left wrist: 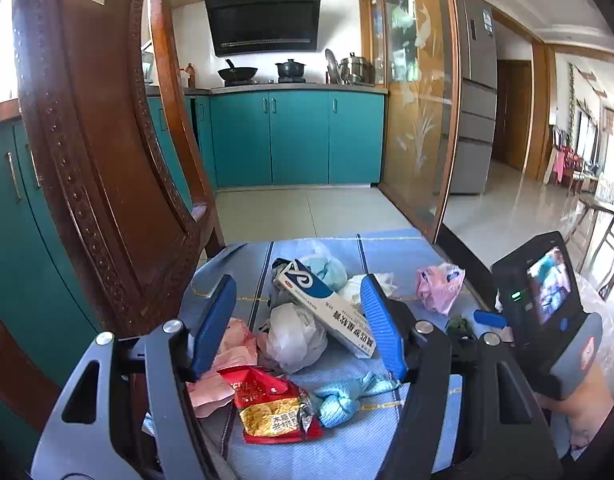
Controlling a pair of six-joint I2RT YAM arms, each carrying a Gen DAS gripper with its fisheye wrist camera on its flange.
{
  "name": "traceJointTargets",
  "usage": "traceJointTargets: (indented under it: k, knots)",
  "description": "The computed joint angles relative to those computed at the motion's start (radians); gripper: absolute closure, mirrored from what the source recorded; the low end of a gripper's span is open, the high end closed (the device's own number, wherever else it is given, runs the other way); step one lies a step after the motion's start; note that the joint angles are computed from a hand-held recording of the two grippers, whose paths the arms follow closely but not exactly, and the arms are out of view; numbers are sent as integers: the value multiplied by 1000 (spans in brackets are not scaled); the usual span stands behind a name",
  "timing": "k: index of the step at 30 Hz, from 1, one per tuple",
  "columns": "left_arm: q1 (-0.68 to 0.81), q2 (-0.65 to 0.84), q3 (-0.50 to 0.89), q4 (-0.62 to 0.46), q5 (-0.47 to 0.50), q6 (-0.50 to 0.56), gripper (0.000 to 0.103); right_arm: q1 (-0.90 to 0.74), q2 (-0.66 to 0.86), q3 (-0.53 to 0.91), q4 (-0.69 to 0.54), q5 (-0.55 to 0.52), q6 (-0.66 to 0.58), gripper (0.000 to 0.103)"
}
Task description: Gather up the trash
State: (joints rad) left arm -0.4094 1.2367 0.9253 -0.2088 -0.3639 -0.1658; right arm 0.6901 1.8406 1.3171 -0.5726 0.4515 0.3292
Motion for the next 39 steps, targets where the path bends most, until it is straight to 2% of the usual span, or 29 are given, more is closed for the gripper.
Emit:
traceJointTargets:
  k: [4, 5, 6, 9, 13, 14, 16, 18, 26, 30, 31, 33, 39]
  knots:
    - [11, 13, 2, -58, 26, -6, 38, -11, 14, -7, 8, -49, 2, 62]
    - [25, 25, 10, -82, 45, -11, 38, -12, 11, -9, 11, -61, -1, 67]
    - [34, 34, 20, -103, 64, -14, 38, -17, 4, -14, 19, -89, -1, 77]
    - [66, 78, 48, -161, 152, -18, 38, -26, -15, -35, 47, -104, 11, 93]
    - [51, 122, 68, -205, 221, 23, 38, -62, -118, -107, 126, -205, 40, 94]
    - [33, 137, 73, -219, 218, 38, 40, -69, -156, -131, 149, -221, 36, 94]
    - [10, 159, 78, -239, 212, 59, 50, -83, -208, -157, 181, -240, 28, 94]
    - [-8, 191, 91, -265, 213, 78, 54, -91, -256, -184, 204, -256, 28, 94]
    - [-53, 317, 147, -345, 180, 105, 57, -97, -301, -216, 216, -319, 46, 94]
    - [-68, 349, 156, -342, 140, 105, 59, -89, -295, -209, 215, -321, 41, 94]
    - [-68, 350, 158, -341, 131, 102, 68, -87, -298, -212, 216, -319, 40, 94]
    - [-69, 344, 153, -331, 110, 97, 78, -85, -305, -215, 214, -317, 39, 94]
    - [-80, 229, 96, -247, 103, 87, 81, -76, -317, -222, 212, -308, 36, 94]
